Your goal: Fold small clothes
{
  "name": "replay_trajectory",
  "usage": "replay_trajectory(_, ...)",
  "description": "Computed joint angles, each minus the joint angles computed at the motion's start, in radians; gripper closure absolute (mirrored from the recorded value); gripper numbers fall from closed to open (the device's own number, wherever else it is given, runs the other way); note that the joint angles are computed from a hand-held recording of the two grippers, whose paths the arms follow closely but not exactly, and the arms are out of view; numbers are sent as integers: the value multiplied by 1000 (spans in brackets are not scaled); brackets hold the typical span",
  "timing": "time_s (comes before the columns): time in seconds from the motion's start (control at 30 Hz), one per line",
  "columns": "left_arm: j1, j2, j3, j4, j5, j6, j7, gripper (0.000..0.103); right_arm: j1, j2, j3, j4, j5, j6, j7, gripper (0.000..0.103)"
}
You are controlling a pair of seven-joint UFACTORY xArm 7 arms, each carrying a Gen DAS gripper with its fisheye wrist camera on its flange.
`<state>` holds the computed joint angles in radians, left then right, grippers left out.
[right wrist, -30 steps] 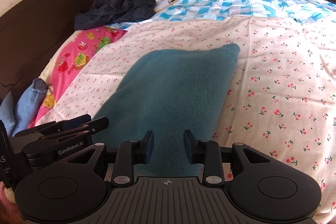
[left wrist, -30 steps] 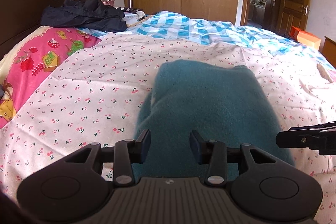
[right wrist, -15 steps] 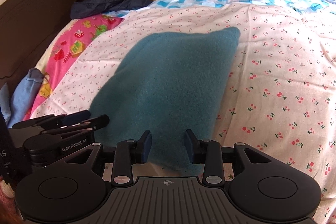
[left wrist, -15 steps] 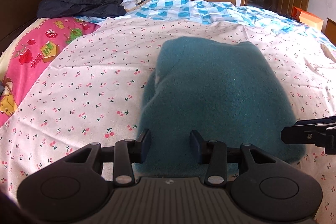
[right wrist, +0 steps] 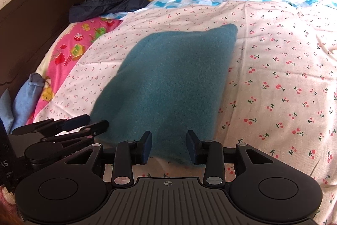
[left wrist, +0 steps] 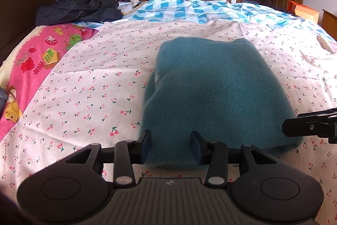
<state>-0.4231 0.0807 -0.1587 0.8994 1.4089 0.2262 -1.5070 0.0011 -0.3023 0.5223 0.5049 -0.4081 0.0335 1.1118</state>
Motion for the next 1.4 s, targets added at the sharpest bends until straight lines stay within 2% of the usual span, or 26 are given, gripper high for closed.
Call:
replay_trajectory(0.17, -1, -18, -5, -15, 9, -3, -2, 56, -21, -5, 30, 1, -17, 5, 22, 66)
replay_trajectory(0.43, -10, -28, -20, -26, 6, 30, 12, 56, -12, -21, 38, -17, -10, -9, 20, 66)
replay_trajectory(1.0, -22, -52, -36, -76, -109, 52, 142, 56, 17, -9, 56, -34, 19, -12, 22, 66)
replay_trajectory(1.17, -19, -63, -44, -89, -131, 45, 159, 56, -26, -25, 116, -21, -19, 32, 74, 64)
replay_trajectory(1.3, -20, -70, -50, -98, -137, 43, 163, 56, -18, -23, 115, -11, -59, 62, 118, 63)
replay_trajectory(1.4, -16, -78, -51, -109, -161, 23, 176, 56, -16, -25, 116, -5, -98, 80, 156, 57)
